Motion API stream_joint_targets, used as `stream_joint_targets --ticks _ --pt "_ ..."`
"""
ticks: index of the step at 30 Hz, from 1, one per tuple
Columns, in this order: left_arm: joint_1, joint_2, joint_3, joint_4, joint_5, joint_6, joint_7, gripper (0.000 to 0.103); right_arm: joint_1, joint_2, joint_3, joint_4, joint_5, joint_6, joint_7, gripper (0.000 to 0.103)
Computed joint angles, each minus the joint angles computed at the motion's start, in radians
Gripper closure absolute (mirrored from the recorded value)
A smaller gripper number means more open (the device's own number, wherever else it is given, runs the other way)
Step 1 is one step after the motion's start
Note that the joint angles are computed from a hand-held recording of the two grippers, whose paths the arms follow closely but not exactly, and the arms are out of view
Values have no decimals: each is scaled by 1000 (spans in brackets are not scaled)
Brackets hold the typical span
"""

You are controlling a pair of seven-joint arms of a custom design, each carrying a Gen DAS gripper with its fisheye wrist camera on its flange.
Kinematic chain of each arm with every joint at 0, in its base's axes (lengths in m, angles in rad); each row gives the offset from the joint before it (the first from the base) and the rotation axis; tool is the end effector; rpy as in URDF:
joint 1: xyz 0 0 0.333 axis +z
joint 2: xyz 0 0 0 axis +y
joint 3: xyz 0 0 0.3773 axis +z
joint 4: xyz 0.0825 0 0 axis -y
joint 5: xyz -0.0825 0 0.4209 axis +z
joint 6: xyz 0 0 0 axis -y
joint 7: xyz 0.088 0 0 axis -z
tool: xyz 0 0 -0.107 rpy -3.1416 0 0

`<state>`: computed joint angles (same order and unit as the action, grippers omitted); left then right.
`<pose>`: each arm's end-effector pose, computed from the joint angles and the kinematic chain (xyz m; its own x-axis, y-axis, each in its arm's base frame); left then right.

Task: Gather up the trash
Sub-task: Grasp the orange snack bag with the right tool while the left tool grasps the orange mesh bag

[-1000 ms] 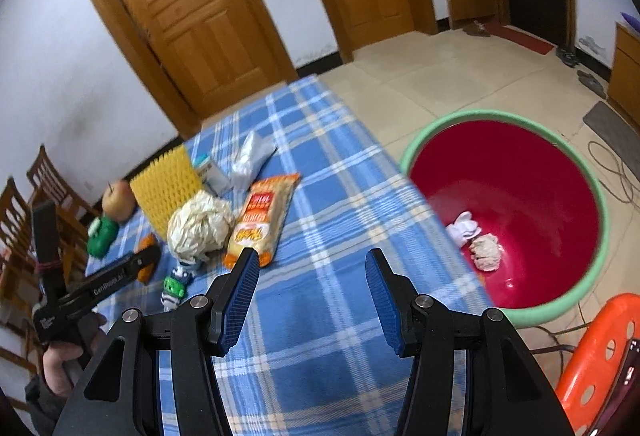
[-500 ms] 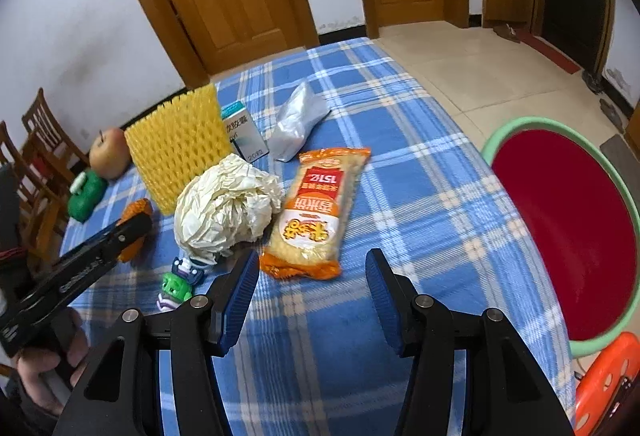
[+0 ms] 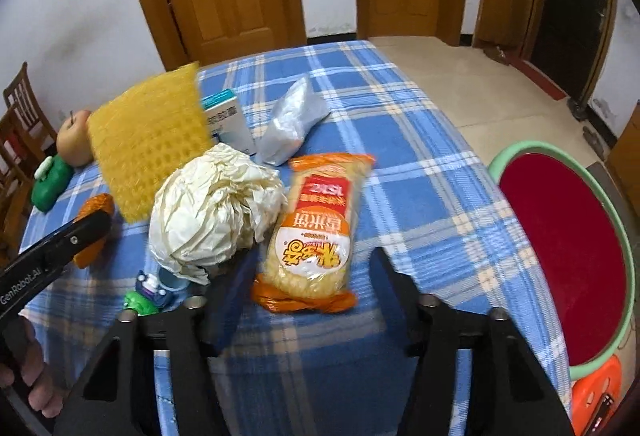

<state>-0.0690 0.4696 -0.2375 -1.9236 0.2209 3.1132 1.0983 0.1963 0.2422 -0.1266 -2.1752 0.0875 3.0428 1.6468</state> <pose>0.6932 -0.2163 0.3661 -0.0810 -0.9611 0.2642 -0.7790 -0.1043 -0.6183 0.6436 0.0421 0.3848 -0.0536 -0.9959 -0.0723 -0.8080 0.0858 -0.5830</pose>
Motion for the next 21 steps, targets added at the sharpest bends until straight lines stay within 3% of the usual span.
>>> stream_joint_targets --ticks 2,4,10,16,21 --pt "-8 0 10 1 6 0 -2 57 -43 -8 47 -12 109 10 -91 61" --pt "-23 -2 26 1 15 1 -8 58 -165 -19 171 -22 206 11 -169 62" --pt "-11 -1 12 -5 15 25 -10 69 -282 -70 289 -77 509 14 -442 62" --pt "-2 -3 2 -10 18 39 -15 75 -303 -135 308 -138 755 11 -663 62" --pt "42 -12 -46 -24 7 53 -5 83 -270 -188 264 -180 897 14 -778 62"
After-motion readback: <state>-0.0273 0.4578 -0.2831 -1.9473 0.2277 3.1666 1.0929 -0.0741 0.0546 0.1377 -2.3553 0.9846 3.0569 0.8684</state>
